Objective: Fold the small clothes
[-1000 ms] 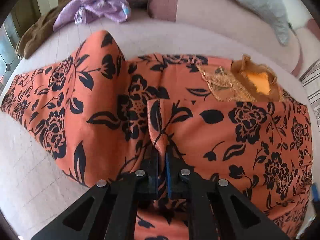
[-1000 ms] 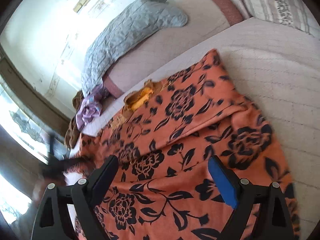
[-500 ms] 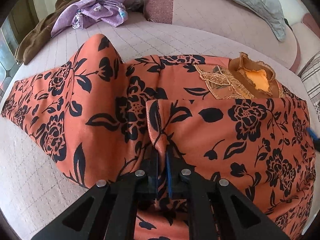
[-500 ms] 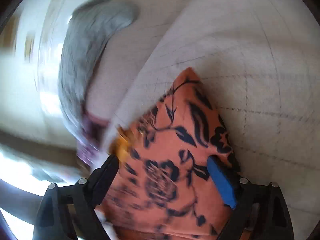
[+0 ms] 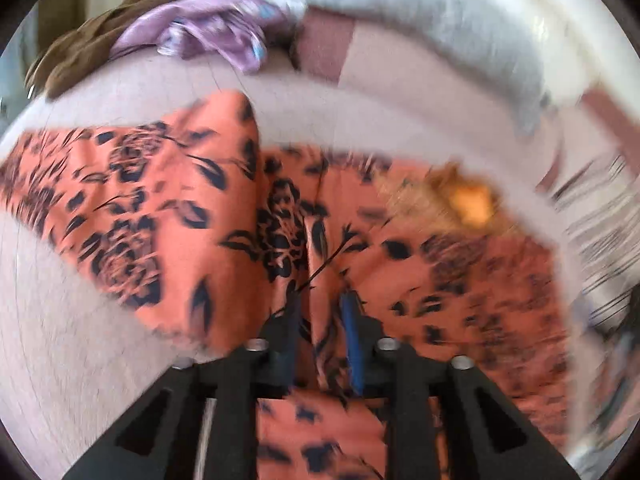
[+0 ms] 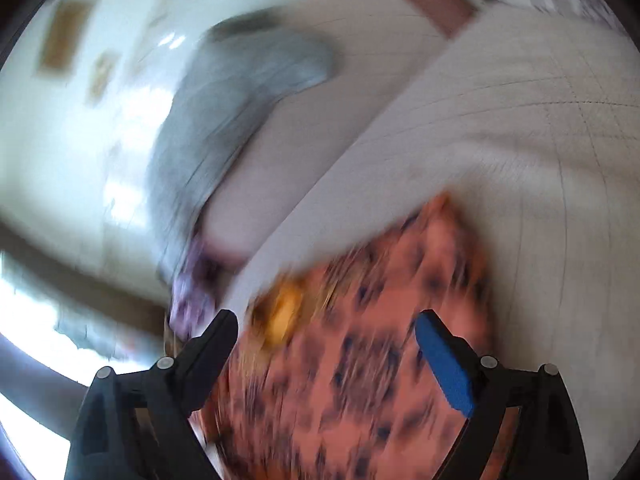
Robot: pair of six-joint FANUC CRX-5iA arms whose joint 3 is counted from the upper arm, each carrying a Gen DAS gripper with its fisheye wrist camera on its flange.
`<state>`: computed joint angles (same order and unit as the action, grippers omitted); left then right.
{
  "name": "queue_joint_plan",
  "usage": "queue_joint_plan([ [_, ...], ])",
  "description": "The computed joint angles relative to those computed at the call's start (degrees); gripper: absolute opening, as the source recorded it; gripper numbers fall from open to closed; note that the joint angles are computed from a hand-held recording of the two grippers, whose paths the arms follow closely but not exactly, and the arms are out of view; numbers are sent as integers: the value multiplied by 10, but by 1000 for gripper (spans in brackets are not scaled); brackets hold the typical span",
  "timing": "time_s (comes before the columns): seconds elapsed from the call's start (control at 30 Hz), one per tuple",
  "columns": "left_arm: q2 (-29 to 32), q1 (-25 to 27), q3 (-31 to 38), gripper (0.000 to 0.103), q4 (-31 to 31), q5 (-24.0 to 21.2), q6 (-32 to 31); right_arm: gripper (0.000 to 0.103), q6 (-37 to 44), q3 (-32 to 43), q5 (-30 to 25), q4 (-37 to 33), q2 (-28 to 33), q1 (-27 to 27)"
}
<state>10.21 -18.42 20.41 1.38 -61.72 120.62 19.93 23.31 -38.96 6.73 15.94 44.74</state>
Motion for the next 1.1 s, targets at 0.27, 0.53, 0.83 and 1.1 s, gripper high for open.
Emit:
queue_joint_plan([
  [0.27,-225,175,-270,68,88,162,88,93,-24,-86,-99,143,-28,153],
  [0.53,-207,341,-322,67,179,188,104,98,-4,-77,-121,198,6,169],
  [0.83,-117,353,-216,64,81,156,119,101,-11,-102,-109,205,-9,171],
  [1.1,-48,265,-6,6,-114,-22,121,102,-14,-106,-100,203,-10,169],
])
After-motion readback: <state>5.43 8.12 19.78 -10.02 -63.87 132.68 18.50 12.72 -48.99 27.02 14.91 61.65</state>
